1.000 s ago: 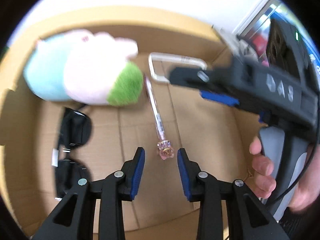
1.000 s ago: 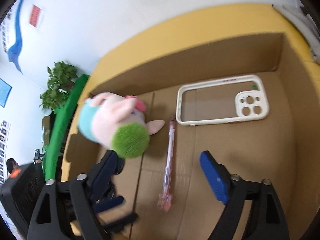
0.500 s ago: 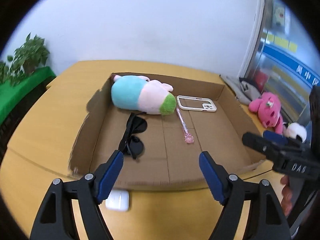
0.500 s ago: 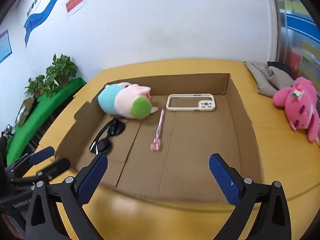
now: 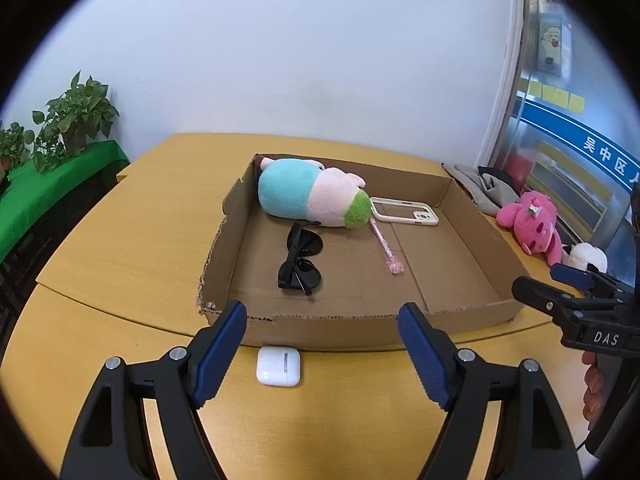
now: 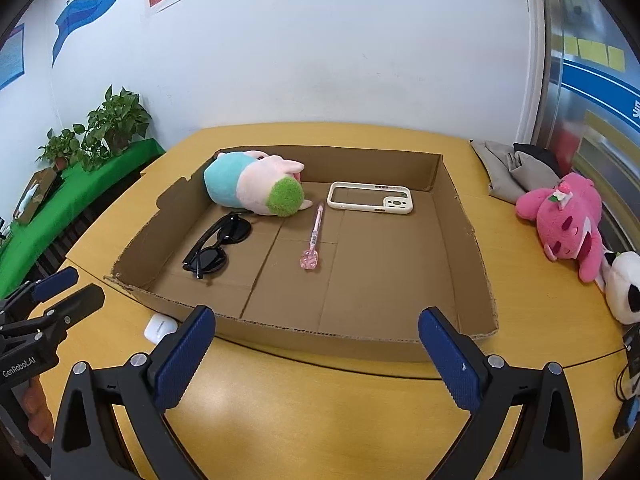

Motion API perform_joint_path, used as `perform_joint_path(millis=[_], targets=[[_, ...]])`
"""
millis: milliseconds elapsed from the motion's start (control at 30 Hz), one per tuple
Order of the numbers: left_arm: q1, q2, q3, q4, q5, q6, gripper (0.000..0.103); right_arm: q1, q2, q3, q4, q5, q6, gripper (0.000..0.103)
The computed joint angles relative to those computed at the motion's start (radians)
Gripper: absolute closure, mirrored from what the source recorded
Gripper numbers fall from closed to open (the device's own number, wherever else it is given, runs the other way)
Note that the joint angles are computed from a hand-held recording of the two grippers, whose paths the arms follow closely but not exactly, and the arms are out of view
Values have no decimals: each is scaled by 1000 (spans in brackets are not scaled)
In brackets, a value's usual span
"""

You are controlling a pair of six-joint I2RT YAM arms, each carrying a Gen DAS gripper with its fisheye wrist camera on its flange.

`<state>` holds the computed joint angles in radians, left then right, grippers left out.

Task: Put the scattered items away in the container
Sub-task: 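Move the left tool down to the white earbuds case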

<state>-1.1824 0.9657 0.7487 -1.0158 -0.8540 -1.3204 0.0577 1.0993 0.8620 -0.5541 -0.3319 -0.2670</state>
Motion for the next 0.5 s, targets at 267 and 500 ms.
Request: perform_joint_path(millis=[267, 500], targets=[[86, -89, -154, 110, 140, 92, 25, -15, -39, -43, -37, -39, -30, 0], [369, -180, -351, 331, 381, 343, 25, -9, -56, -135, -61, -76, -102, 0]])
